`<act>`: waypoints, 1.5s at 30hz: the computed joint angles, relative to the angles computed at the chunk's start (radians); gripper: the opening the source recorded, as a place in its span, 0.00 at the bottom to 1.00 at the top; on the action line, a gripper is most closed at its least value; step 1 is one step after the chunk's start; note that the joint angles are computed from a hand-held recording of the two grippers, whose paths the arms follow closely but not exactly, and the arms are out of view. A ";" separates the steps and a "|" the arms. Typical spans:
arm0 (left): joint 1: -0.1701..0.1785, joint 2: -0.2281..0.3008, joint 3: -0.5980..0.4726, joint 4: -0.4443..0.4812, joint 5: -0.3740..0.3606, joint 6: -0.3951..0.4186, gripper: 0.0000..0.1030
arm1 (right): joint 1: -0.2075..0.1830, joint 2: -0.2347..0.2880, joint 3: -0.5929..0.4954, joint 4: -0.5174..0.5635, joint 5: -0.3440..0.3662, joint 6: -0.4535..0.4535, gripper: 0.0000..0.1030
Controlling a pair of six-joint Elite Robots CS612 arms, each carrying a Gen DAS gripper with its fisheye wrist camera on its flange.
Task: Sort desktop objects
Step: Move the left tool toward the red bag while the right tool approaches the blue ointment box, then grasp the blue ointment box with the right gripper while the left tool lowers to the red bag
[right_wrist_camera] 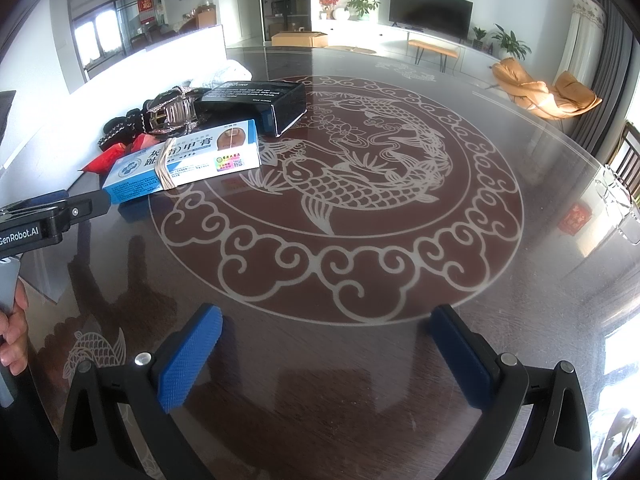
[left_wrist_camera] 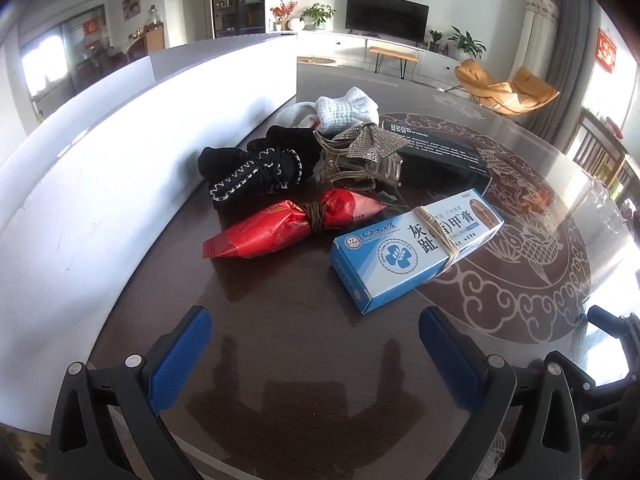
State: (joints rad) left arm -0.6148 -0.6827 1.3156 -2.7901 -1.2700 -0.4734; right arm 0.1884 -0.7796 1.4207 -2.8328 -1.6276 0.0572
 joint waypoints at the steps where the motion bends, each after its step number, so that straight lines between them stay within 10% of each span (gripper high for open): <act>1: -0.001 0.000 0.000 0.001 0.001 0.005 1.00 | 0.000 0.000 0.000 0.000 0.000 0.000 1.00; 17: 0.010 -0.051 0.112 -0.212 0.008 -0.153 1.00 | -0.001 0.018 -0.048 0.043 0.041 0.018 1.00; 22: -0.002 -0.057 0.129 -0.254 0.085 -0.147 1.00 | -0.001 0.092 -0.198 0.001 0.185 0.191 1.00; 30: 0.002 -0.064 0.141 -0.258 0.112 -0.178 1.00 | 0.066 0.249 -0.523 0.281 0.051 0.146 1.00; 45: 0.013 -0.027 0.062 -0.156 -0.001 -0.078 1.00 | 0.002 0.066 -0.120 0.053 0.088 -0.116 1.00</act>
